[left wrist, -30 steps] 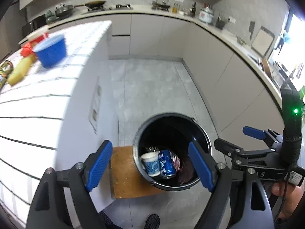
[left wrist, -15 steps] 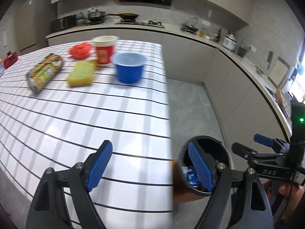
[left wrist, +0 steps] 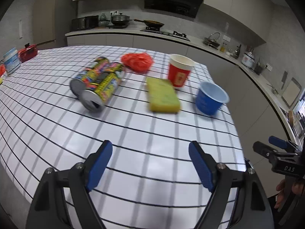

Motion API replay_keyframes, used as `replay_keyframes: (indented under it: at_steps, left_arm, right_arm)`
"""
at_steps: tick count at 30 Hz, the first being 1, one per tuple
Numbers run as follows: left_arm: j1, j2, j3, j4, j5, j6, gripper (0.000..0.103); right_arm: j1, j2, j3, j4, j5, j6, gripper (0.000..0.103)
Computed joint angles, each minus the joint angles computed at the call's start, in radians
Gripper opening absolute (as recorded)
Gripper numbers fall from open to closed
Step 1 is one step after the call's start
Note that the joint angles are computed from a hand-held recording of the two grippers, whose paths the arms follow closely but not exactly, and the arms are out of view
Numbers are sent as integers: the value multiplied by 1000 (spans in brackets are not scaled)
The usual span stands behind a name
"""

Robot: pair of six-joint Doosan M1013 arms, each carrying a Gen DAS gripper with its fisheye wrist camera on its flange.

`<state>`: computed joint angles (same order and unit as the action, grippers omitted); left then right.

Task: Collect trash
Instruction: 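Move both tools back over the table toward the bowl and spray cans, then grasp the blue plastic bowl with the right gripper while the left grasps a black spray can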

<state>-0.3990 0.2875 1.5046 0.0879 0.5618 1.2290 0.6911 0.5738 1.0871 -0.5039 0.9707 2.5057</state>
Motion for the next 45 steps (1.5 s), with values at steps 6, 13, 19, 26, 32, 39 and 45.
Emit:
replay_keyframes:
  at_steps: [6, 13, 19, 26, 32, 39, 45]
  left_arm:
    - [76, 30, -35, -66, -16, 87, 83]
    - [118, 76, -80, -144, -17, 205, 83]
    - [134, 124, -138, -206, 24, 294, 83]
    - [137, 167, -200, -234, 64, 349, 82]
    - [142, 197, -245, -246, 90, 375, 80]
    - [146, 236, -306, -233, 149, 372, 74]
    - [144, 242, -312, -220, 163, 376, 55]
  right_arm:
    - [11, 95, -155, -5, 64, -11, 103]
    - [10, 183, -299, -1, 134, -25, 103]
    - [1, 227, -366, 1, 180, -13, 103]
    - [-19, 276, -445, 21, 227, -27, 103]
    - [-32, 315, -505, 28, 247, -29, 103]
    - [-47, 361, -581, 50, 264, -55, 103]
    - [-53, 370, -592, 61, 253, -69, 76]
